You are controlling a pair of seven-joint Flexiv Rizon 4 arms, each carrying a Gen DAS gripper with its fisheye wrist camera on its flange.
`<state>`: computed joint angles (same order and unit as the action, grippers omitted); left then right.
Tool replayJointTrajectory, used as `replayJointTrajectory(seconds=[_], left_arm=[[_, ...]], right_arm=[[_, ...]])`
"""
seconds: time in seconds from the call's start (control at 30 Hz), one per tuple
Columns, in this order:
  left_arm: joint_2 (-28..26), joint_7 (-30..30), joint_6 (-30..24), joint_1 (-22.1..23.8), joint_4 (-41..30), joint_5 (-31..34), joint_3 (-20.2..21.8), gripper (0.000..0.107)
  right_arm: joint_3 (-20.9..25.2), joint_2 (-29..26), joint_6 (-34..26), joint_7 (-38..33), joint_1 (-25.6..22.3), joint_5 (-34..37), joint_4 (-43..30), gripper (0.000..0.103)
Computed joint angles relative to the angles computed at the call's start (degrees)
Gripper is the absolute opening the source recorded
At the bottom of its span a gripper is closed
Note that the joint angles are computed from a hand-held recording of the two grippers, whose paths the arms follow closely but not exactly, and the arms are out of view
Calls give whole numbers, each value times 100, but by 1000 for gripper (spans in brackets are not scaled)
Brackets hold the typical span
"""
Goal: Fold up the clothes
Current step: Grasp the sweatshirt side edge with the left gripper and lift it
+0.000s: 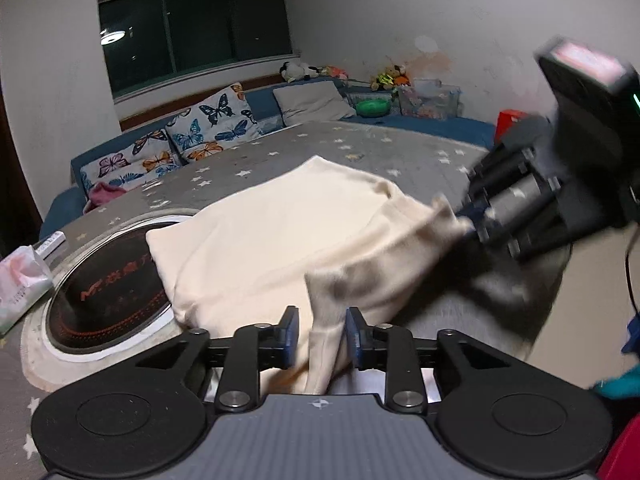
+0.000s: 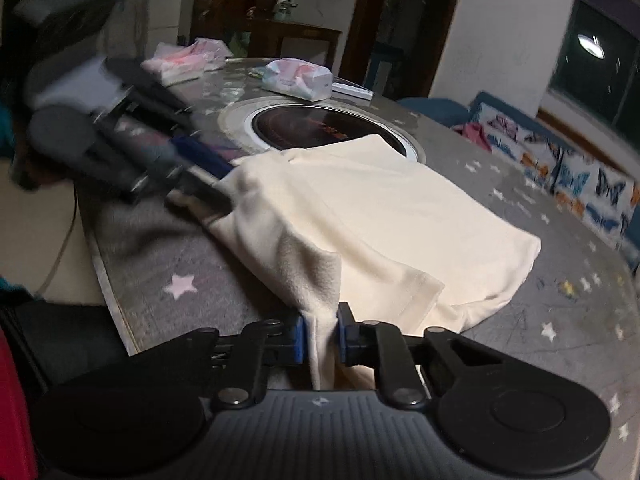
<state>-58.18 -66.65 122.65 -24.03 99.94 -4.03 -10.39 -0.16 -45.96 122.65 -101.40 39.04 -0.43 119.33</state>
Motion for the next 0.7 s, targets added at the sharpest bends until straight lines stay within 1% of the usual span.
replayJointTrajectory(seconds=[0.1,0.17,0.27,0.3,0.33,0.37,0.4,0.43,0.47,0.57,0.7], left_arm=[[10,159,117,-278,115,-183,306,36],[-12,348,206,-514,144,-407,545,36],[-51,632,338,-639,179,-560,673,36],[-54,702,342,-614,186,-560,646,35],[-58,768,345,-590,192,-556,623,31],[-61,830,346,-567,198,-550,603,21],[-48,842,337,-497,217,-520,532,18],[-23,811,317,-391,246,-471,427,12],[10,774,303,-295,284,-407,334,10],[123,631,262,-32,414,-173,102,9],[387,483,313,91,758,76,-3,8]], right_arm=[[209,66,-71,198,-264,-154,-47,12],[277,94,-77,292,-361,-234,-56,11],[219,107,-53,333,-307,-219,-52,10],[204,112,-41,344,-285,-201,-44,10],[188,112,-18,351,-257,-174,-35,10],[174,112,5,357,-228,-145,-26,10],[155,111,50,357,-186,-95,-8,10],[143,106,101,361,-154,-46,2,10],[148,106,151,371,-137,-6,19,9],[164,179,274,336,-95,54,129,9],[327,433,407,268,-183,-38,429,9]])
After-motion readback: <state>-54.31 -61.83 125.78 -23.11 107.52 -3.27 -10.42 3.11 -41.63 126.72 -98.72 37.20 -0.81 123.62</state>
